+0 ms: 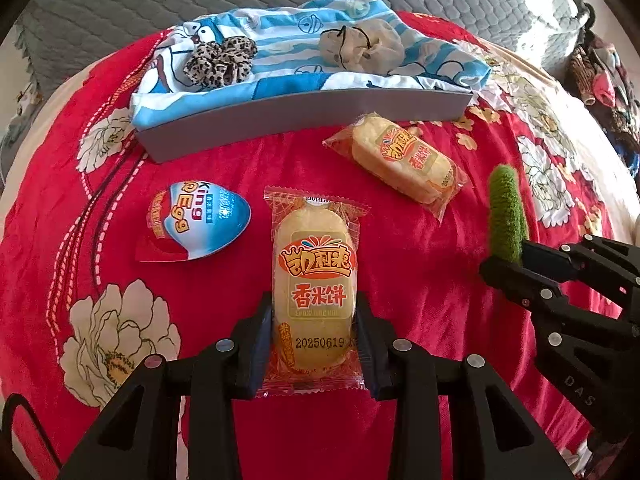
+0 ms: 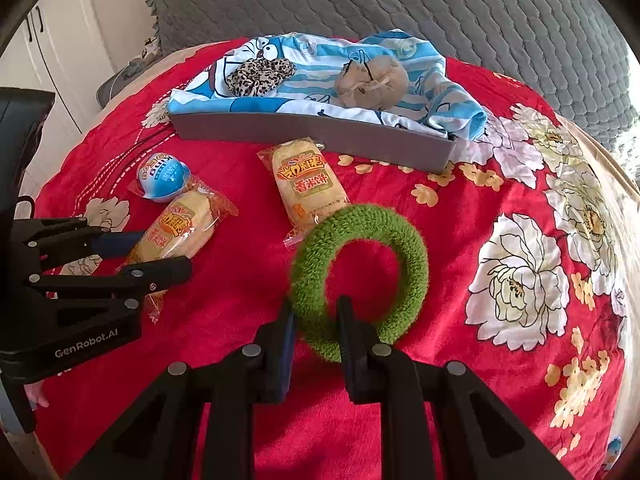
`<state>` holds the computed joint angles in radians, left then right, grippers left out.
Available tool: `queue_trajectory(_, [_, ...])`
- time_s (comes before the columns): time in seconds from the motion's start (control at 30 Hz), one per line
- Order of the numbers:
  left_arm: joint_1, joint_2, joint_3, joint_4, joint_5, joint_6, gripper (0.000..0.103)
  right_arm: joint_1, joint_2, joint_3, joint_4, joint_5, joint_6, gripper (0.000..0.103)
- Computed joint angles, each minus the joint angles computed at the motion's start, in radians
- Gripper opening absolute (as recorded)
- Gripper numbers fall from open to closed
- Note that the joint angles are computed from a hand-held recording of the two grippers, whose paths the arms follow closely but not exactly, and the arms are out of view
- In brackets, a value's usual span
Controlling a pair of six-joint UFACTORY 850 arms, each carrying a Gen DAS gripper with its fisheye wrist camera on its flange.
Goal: Organize objects
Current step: 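Close left tool on bread snack while right tool grasps green ring, then lift bread snack with left tool while right tool lifts green ring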
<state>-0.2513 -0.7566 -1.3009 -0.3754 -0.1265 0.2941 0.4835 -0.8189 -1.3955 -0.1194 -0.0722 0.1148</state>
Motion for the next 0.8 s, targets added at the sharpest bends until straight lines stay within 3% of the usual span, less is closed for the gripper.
queue_trajectory(0.2, [-0.003, 0.013, 0.007, -0.002, 0.012, -0.002, 0.039, 0.005, 0.006, 0.002, -0.088, 0.007, 0.094, 0.02])
queue_trajectory(0.8, [0.002, 0.055, 0.007, 0.058, 0.043, -0.077, 0.039, 0.006, 0.051, 0.005, 0.11, 0.037, -0.082, 0.019])
